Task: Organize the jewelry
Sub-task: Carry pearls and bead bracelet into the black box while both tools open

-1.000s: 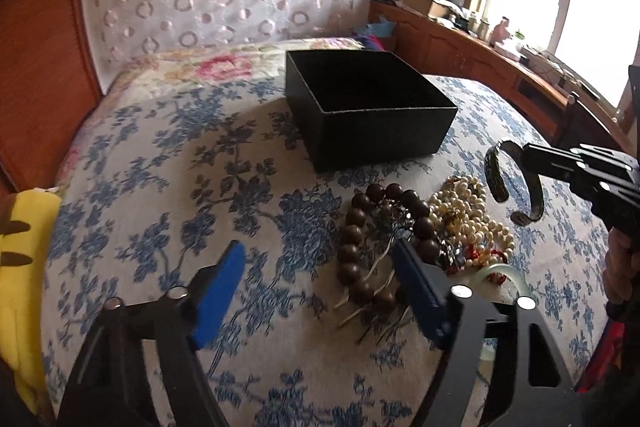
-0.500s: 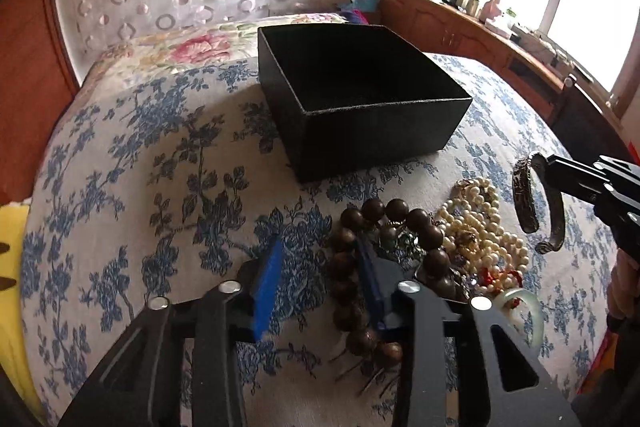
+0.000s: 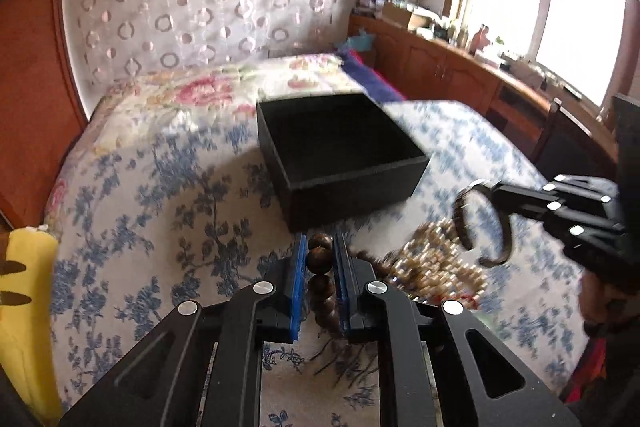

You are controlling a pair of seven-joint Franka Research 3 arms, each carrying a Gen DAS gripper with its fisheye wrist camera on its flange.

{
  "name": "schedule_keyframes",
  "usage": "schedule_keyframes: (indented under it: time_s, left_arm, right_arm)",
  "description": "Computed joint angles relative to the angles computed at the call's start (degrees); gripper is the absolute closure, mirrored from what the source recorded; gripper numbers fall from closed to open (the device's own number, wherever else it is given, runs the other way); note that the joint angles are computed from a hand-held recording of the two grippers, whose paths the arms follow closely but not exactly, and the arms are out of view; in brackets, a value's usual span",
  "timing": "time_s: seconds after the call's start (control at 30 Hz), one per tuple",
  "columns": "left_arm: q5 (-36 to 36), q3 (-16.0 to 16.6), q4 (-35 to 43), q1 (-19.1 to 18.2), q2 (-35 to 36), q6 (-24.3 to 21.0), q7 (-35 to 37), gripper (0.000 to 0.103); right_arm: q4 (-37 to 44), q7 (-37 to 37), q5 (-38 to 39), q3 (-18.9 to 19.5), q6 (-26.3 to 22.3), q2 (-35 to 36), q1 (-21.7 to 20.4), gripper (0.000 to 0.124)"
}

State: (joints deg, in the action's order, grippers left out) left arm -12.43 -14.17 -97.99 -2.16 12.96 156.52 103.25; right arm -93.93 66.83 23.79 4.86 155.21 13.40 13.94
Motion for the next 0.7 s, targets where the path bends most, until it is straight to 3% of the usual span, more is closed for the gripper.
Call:
schedule_keyframes:
  time_s: [0.43, 0.7]
  left_arm:
    - [0.8, 0.4, 2.2, -0.4, -1.1, 3.6, -0.4, 0.091]
    - [5.5, 1.1, 7.9, -0.9, 1.9, 2.6, -3.7, 0.091]
  right_arm:
    - [13.0, 2.7, -4.7, -0.8, -1.8, 8.1, 1.0, 0.120]
    - [30.6, 8.3, -10.4, -2.8, -8.1, 19.6, 2.3, 0.120]
